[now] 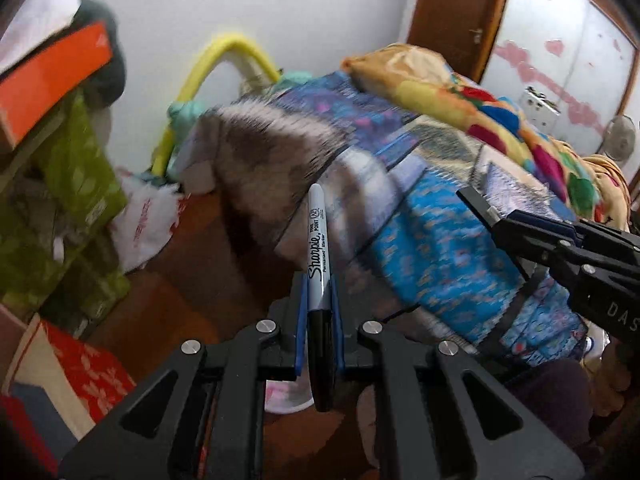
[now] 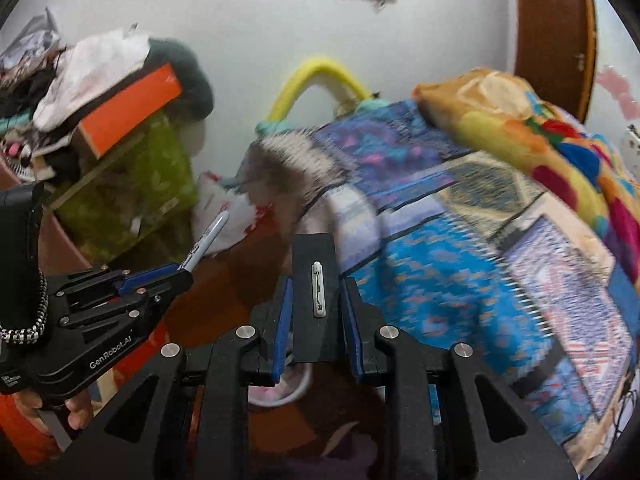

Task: Collect trash
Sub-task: 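Carry the black case and Sharpie marker down to the white bucket, then open both grippers to drop the case and marker into the bucket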

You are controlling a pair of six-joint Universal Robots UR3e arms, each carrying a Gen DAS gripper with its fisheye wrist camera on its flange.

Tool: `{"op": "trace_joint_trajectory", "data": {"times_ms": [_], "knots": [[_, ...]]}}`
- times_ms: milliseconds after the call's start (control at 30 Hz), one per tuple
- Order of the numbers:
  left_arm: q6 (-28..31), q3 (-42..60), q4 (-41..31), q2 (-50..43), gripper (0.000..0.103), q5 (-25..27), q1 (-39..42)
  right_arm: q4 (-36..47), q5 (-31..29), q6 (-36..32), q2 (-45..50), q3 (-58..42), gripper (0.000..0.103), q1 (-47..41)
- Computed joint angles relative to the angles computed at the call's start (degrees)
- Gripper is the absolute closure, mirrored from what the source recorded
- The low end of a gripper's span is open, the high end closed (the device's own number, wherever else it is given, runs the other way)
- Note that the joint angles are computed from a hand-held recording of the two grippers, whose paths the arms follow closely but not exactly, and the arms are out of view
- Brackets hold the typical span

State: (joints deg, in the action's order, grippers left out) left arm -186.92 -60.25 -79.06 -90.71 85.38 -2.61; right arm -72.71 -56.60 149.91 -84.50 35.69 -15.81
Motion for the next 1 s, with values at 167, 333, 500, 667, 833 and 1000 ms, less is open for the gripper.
{"op": "trace_joint_trajectory", "data": {"times_ms": [167, 333, 500, 667, 833, 1000], "knots": [[1.93, -12.92, 1.66, 6.15, 0.093, -2.84, 6.13, -3.78, -5.53, 3.53, 2.05, 4.29, 0.081, 9.56], [3.21, -23.83, 2.43, 9.00, 0.093, -4.52, 10.30, -3.23, -8.95, 5.34, 6.87, 4.21, 0.081, 16.05], [3.35, -30.87, 4.41, 8.44, 0.093, -5.53, 12.57, -0.16, -10.98, 6.95, 13.39, 0.61, 0.080, 20.44], [2.23, -32.31, 6.79, 5.54, 0.093, -5.49, 12.53, 1.00, -12.32, 8.03, 17.76, -1.73, 0.080, 22.62], [0.81, -30.60, 8.17, 2.79, 0.086, -3.49, 10.82, 6.55, -11.58, 8.14, 23.23, -9.49, 0.075, 23.25], [0.70, -29.98, 6.20, 3.37, 0.082, -3.87, 11.83, 4.66, -12.13, 8.86, 21.23, -6.91, 0.058, 22.46]]}}
